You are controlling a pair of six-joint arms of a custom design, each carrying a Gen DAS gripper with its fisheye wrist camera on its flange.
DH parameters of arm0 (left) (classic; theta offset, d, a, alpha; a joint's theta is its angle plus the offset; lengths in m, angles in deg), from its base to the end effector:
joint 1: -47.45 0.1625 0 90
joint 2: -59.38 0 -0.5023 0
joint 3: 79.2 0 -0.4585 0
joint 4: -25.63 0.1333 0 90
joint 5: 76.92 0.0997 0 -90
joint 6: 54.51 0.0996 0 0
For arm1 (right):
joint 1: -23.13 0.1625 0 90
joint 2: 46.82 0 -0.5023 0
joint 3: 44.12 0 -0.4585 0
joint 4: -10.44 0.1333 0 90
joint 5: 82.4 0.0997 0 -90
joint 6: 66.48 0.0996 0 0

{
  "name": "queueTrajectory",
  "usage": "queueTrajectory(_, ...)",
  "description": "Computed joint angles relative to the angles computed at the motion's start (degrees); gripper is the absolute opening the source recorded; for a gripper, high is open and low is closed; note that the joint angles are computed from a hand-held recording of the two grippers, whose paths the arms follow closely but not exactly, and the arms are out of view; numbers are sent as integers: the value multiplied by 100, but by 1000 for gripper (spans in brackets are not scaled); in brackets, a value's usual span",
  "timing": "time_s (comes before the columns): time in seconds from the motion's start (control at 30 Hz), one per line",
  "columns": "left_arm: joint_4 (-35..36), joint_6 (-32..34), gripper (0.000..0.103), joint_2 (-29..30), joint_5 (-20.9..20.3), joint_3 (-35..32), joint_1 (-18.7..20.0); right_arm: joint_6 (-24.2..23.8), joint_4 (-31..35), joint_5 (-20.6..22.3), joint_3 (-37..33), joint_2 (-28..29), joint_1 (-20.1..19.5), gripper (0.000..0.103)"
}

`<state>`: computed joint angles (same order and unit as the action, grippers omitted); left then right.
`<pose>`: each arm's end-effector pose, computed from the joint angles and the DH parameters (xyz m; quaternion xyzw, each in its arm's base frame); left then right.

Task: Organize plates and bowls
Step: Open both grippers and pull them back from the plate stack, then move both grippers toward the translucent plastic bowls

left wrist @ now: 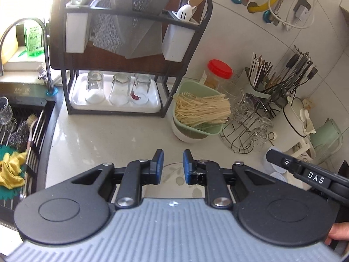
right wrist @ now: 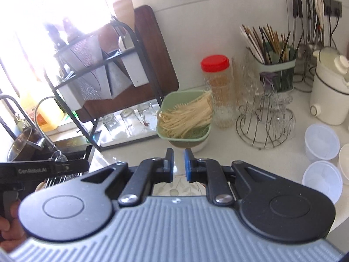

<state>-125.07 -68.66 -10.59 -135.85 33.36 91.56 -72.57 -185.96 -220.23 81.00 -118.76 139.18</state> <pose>-0.3244 -0.5717 0.2740 0.2196 0.9267 -0.2636 0.1531 0.2922 -0.4624 0.3128 0.0518 -0.8356 0.4661 0.2860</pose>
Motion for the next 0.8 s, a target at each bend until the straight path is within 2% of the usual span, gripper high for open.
queueTrajectory(0.17,17,247,21,-122,31,78,62,18,-276,-194,-34,252,139,14)
queueTrajectory(0.23,2,325,21,-152,-28,97,89,195,-213,-227,-56,306,158,14)
queueTrajectory(0.43,-109,504,21,-103,-42,114,97,234,-208,-422,-89,413,227,14)
queueTrajectory(0.6,-187,581,21,23,-23,80,3,317,-211,-410,-45,337,169,14)
queueTrajectory(0.8,-439,395,21,416,16,-14,-127,118,-149,-308,144,-19,-27,14)
